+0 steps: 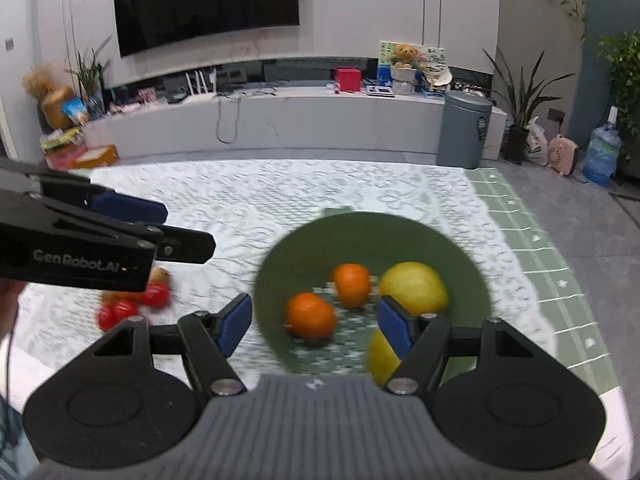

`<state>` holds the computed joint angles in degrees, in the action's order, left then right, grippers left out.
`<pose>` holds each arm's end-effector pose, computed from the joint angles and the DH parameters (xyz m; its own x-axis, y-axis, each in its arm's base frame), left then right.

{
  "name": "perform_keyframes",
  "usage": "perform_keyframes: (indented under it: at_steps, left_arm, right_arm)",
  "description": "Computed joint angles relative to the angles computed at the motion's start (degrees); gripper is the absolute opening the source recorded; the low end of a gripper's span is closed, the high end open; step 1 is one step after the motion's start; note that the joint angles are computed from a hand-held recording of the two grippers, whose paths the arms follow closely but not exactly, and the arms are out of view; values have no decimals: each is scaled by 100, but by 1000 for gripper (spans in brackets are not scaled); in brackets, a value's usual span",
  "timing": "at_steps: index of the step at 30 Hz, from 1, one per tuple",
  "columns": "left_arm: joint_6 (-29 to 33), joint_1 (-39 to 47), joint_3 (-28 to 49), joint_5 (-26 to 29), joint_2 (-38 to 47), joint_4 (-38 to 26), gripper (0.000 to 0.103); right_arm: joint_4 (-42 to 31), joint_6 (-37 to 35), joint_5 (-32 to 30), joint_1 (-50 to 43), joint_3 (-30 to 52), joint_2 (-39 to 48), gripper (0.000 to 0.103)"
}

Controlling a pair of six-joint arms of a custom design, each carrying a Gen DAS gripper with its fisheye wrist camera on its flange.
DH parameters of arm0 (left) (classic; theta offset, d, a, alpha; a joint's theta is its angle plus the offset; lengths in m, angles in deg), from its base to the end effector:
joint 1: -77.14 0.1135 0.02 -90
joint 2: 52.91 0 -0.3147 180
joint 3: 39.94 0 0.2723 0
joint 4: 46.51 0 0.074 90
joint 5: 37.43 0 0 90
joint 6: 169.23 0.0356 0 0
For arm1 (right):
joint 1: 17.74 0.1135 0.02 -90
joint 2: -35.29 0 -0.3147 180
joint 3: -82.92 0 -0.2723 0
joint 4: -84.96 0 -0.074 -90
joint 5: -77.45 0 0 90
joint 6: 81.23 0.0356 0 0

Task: Organize fruits
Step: 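Lift both tools out of the colander back toward the remaining fruit, then grasp a red tomato with the left tool while the right tool grasps another tomato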

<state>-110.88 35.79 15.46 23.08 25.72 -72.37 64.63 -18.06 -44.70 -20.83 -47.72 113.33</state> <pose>0.2195 -0.1698 0.2353 -0.6577 -0.0296 -0.7527 -0.0142 0.9995 -0.0269 0.2626 0.0048 0.2121 -0.5359 -0.3538 -0.7666 -0.6105 0.7896 0.0624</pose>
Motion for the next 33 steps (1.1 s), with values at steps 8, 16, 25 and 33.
perform_keyframes:
  at_steps: [8, 16, 25, 33]
  left_arm:
    - [-920, -148, -827, -454, -988, -378, 69]
    - [-1895, -501, -1622, -753, -1938, -928, 69]
    - [-3349, -1429, -2156, -1566, -1844, -1303, 69]
    - [-3586, -1355, -2681, -1299, -2393, -1084, 69]
  right_arm:
    - [546, 685, -23, 589, -786, -459, 67]
    - [1300, 1095, -154, 1064, -1503, -704, 67]
    - [1655, 1062, 303, 1622, -1792, -537, 67]
    - [1913, 1172, 675, 1958, -1756, -71, 67]
